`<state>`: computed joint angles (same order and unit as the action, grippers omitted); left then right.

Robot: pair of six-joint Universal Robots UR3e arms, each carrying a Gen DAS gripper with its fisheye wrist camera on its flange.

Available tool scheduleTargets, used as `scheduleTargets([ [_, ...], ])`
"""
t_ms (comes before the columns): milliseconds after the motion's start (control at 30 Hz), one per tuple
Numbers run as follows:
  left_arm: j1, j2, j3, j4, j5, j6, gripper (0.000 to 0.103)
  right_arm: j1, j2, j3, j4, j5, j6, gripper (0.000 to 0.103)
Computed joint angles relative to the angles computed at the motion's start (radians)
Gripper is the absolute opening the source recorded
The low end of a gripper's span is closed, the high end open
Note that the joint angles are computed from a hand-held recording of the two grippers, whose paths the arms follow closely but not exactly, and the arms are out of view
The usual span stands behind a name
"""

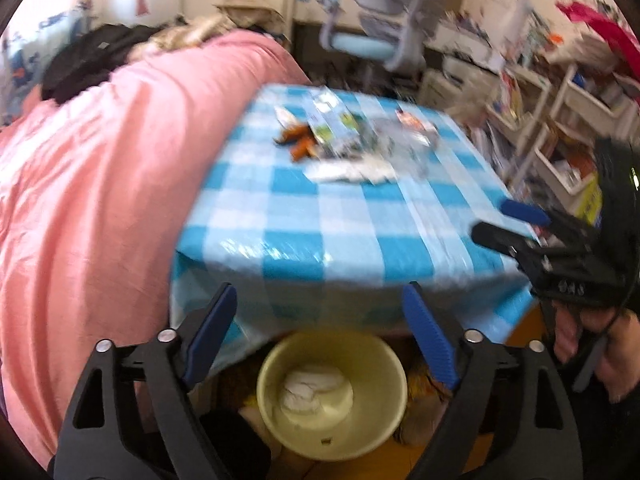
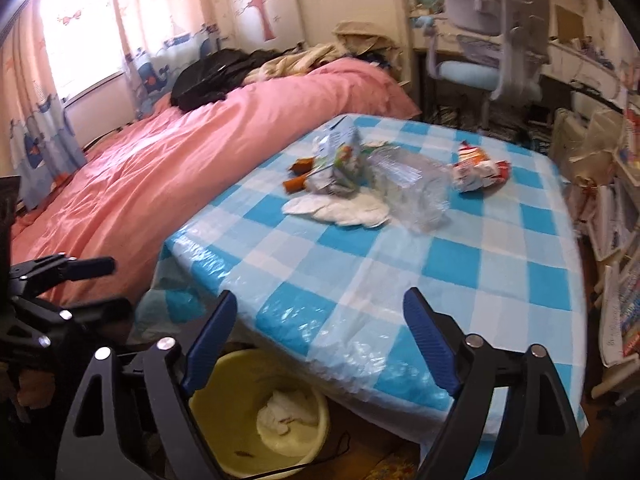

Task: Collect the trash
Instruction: 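Raise both grippers from the bin back toward the table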

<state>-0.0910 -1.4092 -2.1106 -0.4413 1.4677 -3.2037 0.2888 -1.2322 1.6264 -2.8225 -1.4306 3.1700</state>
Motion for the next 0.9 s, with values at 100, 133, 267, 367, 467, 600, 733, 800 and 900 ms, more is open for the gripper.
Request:
scheduleTargets([
  [100,0.004,0.015,-0.017,0.026,0.008,-0.029,0.084,0.042,-0.012,0.013,-0.021,-0.131,0.014,0.095],
  [133,0.005,0.022,-0.023,0.032,0.01,-0.035,0.084,0.053,-0.02,0.019,-0.012,-0.163,0.017,0.095],
  [267,-0.031,0.024,-0.032,0.076,0.061,-0.059,0.087,0.053,-0.068,0.088,-0.039,-0.168,0.042,0.095],
  [367,-0.074,0.007,-0.028,0.11,0.112,-0.064,0.089,0.053,-0.109,0.152,-0.089,-0.171,0.065,0.095],
  [467,-0.117,-0.013,-0.019,0.126,0.169,-0.06,0.09,0.07,-0.13,0.208,-0.173,-0.215,0.075,0.095],
  [600,-0.104,0.015,-0.048,0.148,0.157,-0.088,0.09,0.041,-0.174,0.292,-0.28,-0.154,0.127,0.095],
  [733,-0.079,0.026,-0.072,0.177,0.137,-0.126,0.092,0.101,-0.142,0.181,-0.144,-0.224,0.047,0.095],
  [800,-0.094,0.006,-0.057,0.197,0.158,-0.125,0.092,0.134,-0.118,0.129,-0.091,-0.273,0.029,0.095],
  [900,-0.117,-0.033,-0.031,0.223,0.19,-0.118,0.093,0.134,-0.105,0.105,-0.096,-0.253,0.042,0.095],
])
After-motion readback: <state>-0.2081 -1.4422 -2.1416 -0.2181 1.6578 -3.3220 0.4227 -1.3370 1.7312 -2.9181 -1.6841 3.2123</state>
